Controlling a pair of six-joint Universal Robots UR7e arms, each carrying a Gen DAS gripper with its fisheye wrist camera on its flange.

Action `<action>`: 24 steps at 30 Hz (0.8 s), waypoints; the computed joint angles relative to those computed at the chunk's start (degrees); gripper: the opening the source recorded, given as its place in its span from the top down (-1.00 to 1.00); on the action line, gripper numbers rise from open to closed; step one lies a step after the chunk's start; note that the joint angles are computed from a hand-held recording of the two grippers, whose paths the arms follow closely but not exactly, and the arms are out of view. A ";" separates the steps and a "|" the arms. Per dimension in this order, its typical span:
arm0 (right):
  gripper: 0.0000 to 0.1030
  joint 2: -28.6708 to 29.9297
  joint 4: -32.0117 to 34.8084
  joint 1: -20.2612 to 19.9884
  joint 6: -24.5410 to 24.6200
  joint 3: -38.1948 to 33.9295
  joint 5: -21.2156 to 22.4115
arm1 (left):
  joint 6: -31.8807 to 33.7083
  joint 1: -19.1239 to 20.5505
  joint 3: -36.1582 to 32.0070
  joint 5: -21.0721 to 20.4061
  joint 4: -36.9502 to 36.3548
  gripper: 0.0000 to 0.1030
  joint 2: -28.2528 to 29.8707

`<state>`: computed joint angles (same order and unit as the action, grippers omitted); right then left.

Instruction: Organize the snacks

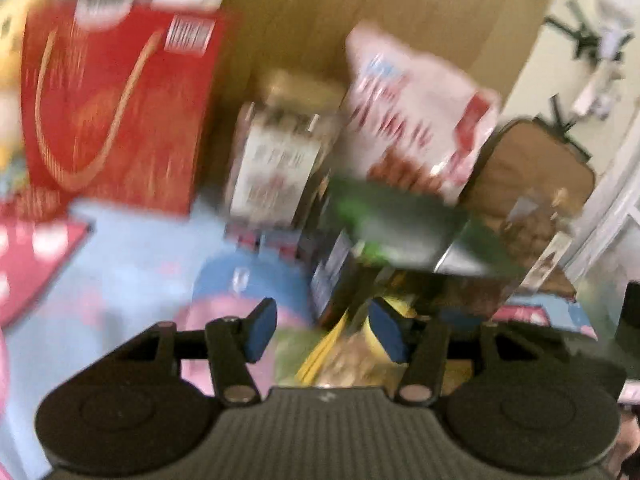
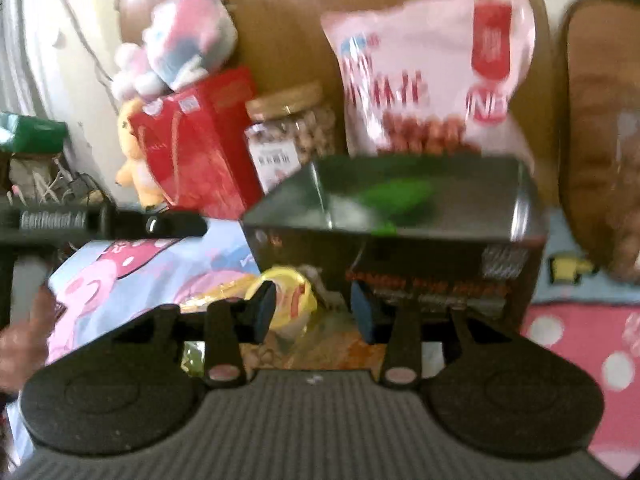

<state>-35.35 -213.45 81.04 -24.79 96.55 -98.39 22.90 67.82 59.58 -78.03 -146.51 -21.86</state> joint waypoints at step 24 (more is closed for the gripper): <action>0.30 -0.70 -13.70 2.35 -5.36 17.48 4.71 | -0.63 4.60 20.86 -4.59 -8.94 0.09 -14.68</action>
<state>-36.05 -227.15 83.40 -30.15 114.03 -93.68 22.27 72.42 80.44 -82.62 -155.45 -36.53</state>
